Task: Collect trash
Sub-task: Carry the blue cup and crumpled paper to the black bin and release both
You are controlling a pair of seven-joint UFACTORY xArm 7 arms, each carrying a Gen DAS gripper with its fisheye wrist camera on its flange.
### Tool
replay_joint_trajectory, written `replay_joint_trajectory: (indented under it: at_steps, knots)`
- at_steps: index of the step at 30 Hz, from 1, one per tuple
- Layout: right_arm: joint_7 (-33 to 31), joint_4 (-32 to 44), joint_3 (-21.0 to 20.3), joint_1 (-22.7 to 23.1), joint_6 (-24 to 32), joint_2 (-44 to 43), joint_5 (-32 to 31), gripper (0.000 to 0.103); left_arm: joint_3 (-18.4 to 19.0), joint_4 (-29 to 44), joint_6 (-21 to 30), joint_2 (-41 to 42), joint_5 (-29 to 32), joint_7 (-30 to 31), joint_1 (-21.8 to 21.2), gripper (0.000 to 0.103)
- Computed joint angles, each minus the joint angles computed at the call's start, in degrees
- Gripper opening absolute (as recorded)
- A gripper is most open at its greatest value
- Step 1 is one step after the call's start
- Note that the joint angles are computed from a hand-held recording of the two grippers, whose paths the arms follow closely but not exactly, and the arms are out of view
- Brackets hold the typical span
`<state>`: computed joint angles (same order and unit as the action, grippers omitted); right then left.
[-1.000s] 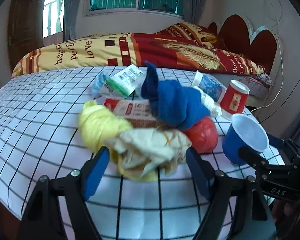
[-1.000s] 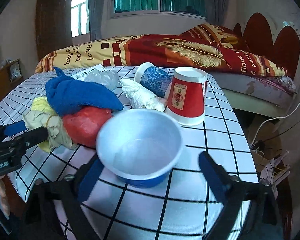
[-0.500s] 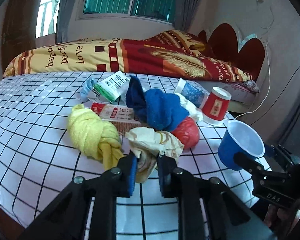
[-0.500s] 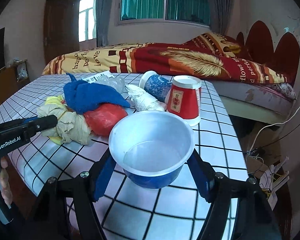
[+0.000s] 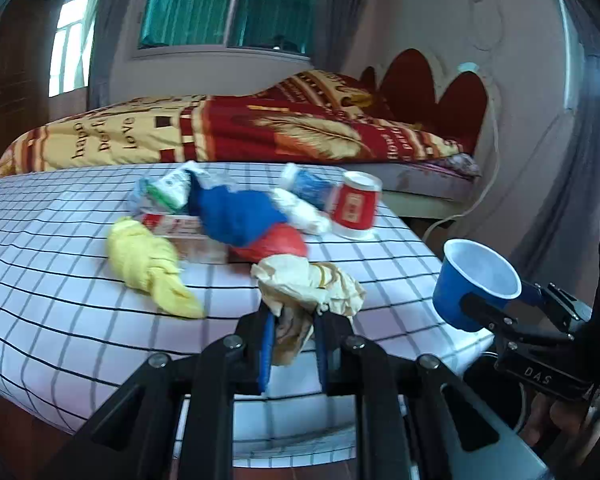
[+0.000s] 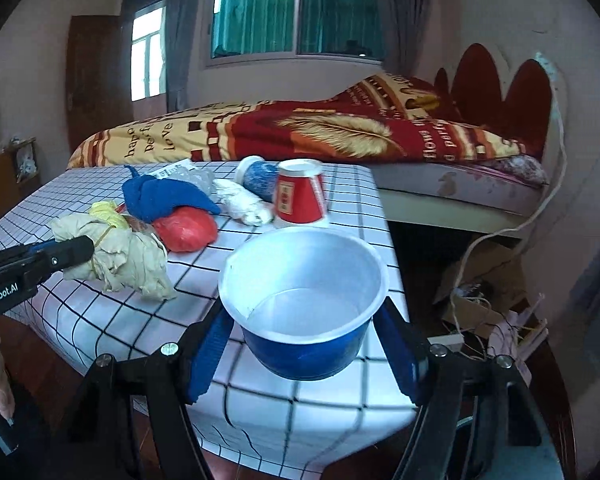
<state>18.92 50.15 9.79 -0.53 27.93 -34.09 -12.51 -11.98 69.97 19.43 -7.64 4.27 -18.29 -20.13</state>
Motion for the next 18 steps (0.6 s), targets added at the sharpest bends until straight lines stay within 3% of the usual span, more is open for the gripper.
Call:
replay_joint_trajectory:
  at_steps: [10, 18]
  knots:
    - [0.68, -7.53, -2.48, -4.58, 6.39, -14.27, -0.61, 0.073, -1.95, 1.97, -0.22, 1.04, -4.83, 5.38, -5.31, 0.019]
    - [-2.45, -13.14, -6.38, -9.14, 13.29, -24.07, -1.00, 0.073, -3.89, 7.38, 0.99, 6.01, -9.79, 10.69, -10.12, 0.019]
